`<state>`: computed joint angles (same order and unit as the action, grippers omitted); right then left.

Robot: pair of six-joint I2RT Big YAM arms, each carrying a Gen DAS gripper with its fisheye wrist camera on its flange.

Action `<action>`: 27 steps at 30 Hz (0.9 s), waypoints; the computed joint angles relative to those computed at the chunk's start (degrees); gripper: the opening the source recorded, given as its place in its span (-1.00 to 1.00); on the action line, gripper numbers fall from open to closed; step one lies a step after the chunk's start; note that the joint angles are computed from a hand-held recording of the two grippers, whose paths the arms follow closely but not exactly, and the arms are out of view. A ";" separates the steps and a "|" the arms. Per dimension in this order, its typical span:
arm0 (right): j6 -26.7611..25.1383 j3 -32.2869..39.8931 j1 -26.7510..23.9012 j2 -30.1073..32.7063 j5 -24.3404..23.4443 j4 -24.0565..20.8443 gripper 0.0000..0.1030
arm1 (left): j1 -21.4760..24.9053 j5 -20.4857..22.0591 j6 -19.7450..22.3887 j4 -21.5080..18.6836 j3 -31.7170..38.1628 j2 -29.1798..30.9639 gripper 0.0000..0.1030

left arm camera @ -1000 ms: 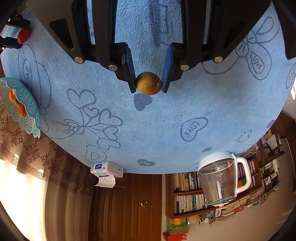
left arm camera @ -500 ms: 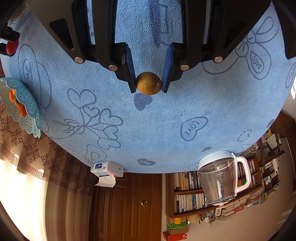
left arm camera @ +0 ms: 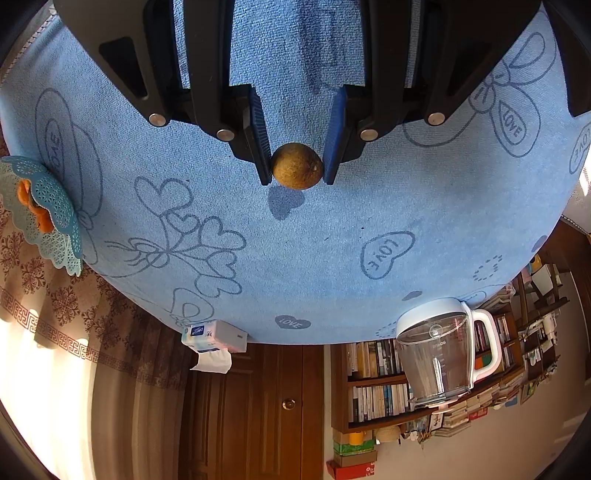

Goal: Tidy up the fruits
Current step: 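Lower the tomato into the basket and open the right tool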

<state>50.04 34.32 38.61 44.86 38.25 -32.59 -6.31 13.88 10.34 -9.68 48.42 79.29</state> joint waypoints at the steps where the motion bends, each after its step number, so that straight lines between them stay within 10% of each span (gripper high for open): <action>1: 0.45 -0.45 -1.23 -0.30 -0.73 -0.05 -0.35 | 0.00 -0.01 -0.01 -0.03 0.05 0.02 -0.45; 27: 8.51 -4.35 -3.69 -3.31 2.42 0.12 0.09 | -0.50 -0.31 1.02 0.32 -0.53 -0.88 -0.45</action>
